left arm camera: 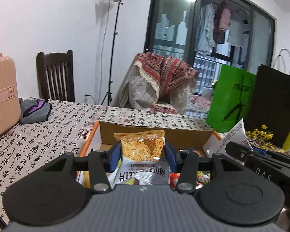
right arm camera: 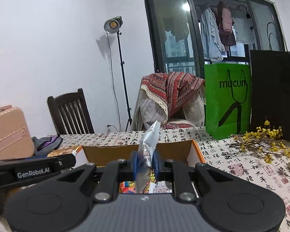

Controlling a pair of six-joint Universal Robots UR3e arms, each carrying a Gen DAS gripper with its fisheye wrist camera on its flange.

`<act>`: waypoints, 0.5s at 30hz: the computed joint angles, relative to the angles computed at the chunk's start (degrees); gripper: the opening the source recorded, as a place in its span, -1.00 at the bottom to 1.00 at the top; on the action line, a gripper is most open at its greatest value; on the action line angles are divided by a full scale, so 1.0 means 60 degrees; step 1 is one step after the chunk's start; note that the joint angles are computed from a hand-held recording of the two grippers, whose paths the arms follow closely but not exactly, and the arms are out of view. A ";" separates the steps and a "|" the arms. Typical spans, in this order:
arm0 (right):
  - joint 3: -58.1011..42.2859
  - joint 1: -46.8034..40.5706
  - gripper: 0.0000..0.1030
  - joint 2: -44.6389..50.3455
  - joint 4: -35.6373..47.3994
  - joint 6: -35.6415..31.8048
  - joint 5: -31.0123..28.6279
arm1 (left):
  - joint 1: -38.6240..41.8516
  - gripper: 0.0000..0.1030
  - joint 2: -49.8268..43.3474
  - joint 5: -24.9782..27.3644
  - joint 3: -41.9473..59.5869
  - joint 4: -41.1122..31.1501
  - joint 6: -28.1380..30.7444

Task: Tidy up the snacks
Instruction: 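Carry both packets over the cardboard box and lower them in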

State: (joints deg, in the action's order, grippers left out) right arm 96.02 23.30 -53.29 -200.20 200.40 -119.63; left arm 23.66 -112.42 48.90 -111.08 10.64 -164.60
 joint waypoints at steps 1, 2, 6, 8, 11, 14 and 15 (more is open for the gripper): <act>-0.0165 -0.0089 -0.69 0.0136 0.0070 0.0018 0.0090 | -0.0108 -0.03 -0.0231 0.0179 0.0210 0.0059 -0.0118; -0.0264 -0.0174 -0.69 0.0264 0.0083 0.0046 0.0171 | -0.0212 -0.03 -0.0485 0.0380 0.0425 0.0108 -0.0230; 0.0070 -0.0471 -0.69 0.0717 -0.0903 0.0262 0.0497 | -0.0332 -0.03 -0.1461 0.0739 0.0816 0.1014 -0.0572; 0.0087 -0.0560 -0.69 0.0839 -0.0949 0.0173 0.0651 | -0.0406 -0.03 -0.1713 0.0891 0.0943 0.1106 -0.0396; 0.0099 -0.0627 -0.69 0.0914 -0.0918 0.0102 0.0790 | -0.0370 -0.02 -0.1900 0.0825 0.0924 0.1351 -0.0295; 0.0092 -0.0652 -0.67 0.0997 -0.0878 0.0059 0.0823 | -0.0452 0.07 -0.1997 0.1061 0.0817 0.1846 -0.0387; 0.0121 -0.0675 -0.63 0.0998 -0.0884 0.0051 0.0881 | -0.0476 0.21 -0.2024 0.1178 0.0758 0.2050 -0.0447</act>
State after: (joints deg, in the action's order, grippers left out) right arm 96.75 19.25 -47.30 -205.50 200.70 -114.35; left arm 20.80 -124.57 55.96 -106.53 22.94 -167.28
